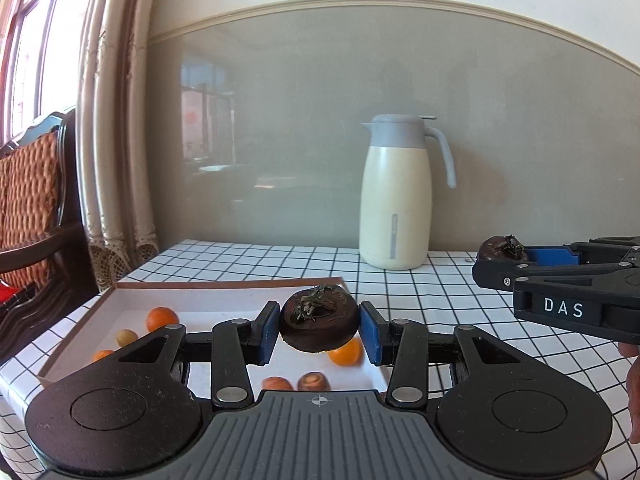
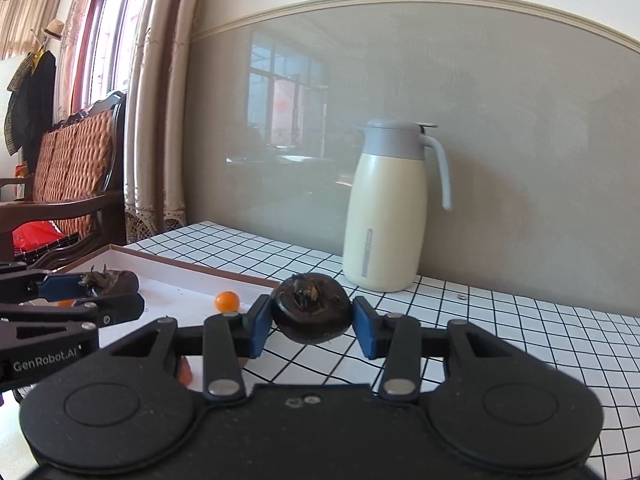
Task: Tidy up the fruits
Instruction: 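Carry both dark brown fruits over the white tray with both grippers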
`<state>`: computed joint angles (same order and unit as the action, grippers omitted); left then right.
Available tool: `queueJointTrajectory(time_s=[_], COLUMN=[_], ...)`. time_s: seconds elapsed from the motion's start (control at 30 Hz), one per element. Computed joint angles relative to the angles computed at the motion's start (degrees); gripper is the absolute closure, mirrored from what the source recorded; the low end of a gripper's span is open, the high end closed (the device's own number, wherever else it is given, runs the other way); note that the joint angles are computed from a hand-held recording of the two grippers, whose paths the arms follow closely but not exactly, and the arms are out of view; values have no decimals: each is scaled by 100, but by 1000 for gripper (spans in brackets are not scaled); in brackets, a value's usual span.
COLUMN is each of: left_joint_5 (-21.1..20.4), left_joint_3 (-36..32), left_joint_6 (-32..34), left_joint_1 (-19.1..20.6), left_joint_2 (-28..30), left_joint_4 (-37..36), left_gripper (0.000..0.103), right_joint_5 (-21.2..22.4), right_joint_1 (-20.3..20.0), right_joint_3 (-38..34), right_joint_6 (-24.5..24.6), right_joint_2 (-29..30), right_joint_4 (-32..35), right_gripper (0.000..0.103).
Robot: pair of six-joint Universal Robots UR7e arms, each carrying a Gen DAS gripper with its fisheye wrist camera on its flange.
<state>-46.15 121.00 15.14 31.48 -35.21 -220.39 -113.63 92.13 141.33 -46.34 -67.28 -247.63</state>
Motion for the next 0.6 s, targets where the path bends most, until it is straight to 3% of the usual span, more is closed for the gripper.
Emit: queueJointTrajectory(time_s=[0.6], left_joint_5=[281], left_joint_3=[307], left_joint_6=[293], left_joint_1=[307], left_joint_2=[-417], left_joint_4=[-417], left_gripper=[60], right_joint_5=[55], right_joint_1=[410], right_joint_3=[-389], right_joint_6=[-183], right_joint_2=[625], right_joint_4=[136], right_gripper=[68])
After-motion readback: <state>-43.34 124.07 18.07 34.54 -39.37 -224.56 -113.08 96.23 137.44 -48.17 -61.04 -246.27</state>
